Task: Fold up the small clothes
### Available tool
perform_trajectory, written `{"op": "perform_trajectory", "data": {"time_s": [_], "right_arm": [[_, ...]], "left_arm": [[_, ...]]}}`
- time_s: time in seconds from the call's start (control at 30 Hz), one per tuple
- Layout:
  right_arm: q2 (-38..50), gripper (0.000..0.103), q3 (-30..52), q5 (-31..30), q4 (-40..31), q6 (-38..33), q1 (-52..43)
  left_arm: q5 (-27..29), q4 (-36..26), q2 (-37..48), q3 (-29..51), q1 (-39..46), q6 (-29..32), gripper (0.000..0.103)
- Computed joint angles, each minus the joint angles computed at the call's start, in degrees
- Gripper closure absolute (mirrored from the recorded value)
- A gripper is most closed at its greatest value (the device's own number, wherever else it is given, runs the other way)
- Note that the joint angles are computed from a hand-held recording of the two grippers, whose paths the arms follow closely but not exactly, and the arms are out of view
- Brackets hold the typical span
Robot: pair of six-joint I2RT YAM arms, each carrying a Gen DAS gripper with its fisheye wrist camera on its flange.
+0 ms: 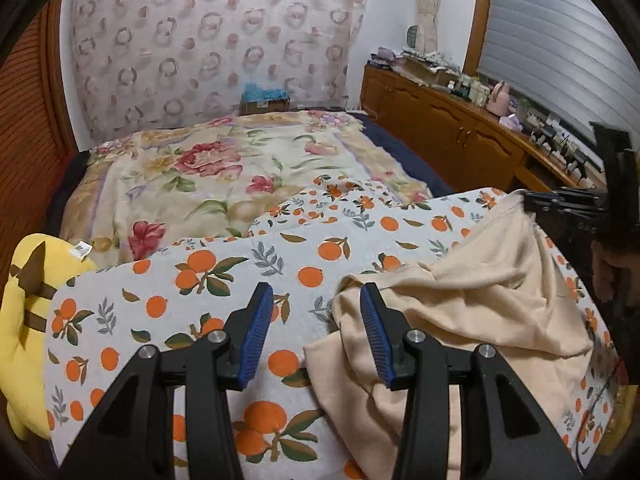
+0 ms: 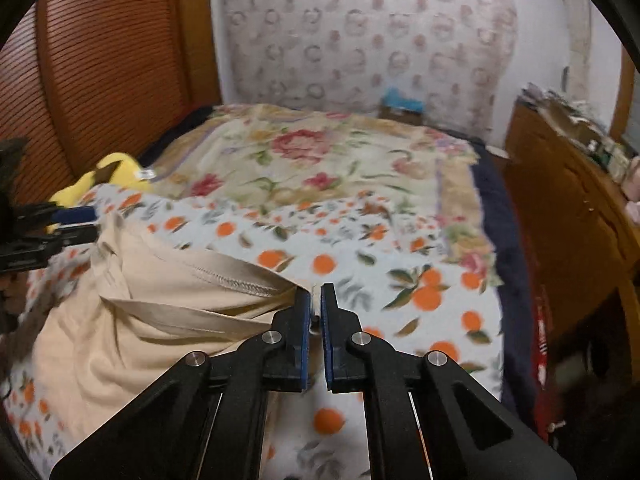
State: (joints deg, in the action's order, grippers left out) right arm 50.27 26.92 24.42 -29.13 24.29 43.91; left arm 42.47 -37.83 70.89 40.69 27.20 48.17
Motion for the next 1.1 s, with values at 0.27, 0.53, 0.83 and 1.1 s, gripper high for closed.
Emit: {"op": "perform_trajectory", "data": {"time_s": [0.27,0.53,0.83,1.1], "right_arm": [[0.90,0.076,0.26,3.28,-4.42,1.98,-0.20],[-4.57,0.070,0.22,1.39,-7.78,4.94,8.87],[9.20,0.067,4.32,-1.58,3.07,0.60,17.10],[19.89,0.067,7.96,-7.85,7.74,-6.38,15.50]], "left_arm": [[1.99,-9.30,-0.82,-0.37,5.05,11.10,0.059],[-0.86,-9.42,-0.54,-3.57,2.47,11.43,0.059],[-1.86,-11.49,-0.13,-5.76,2.77,13.89,0.069],[-2.03,-11.40,-0.47,-6.07,2.22,13.57,0.095]]}}
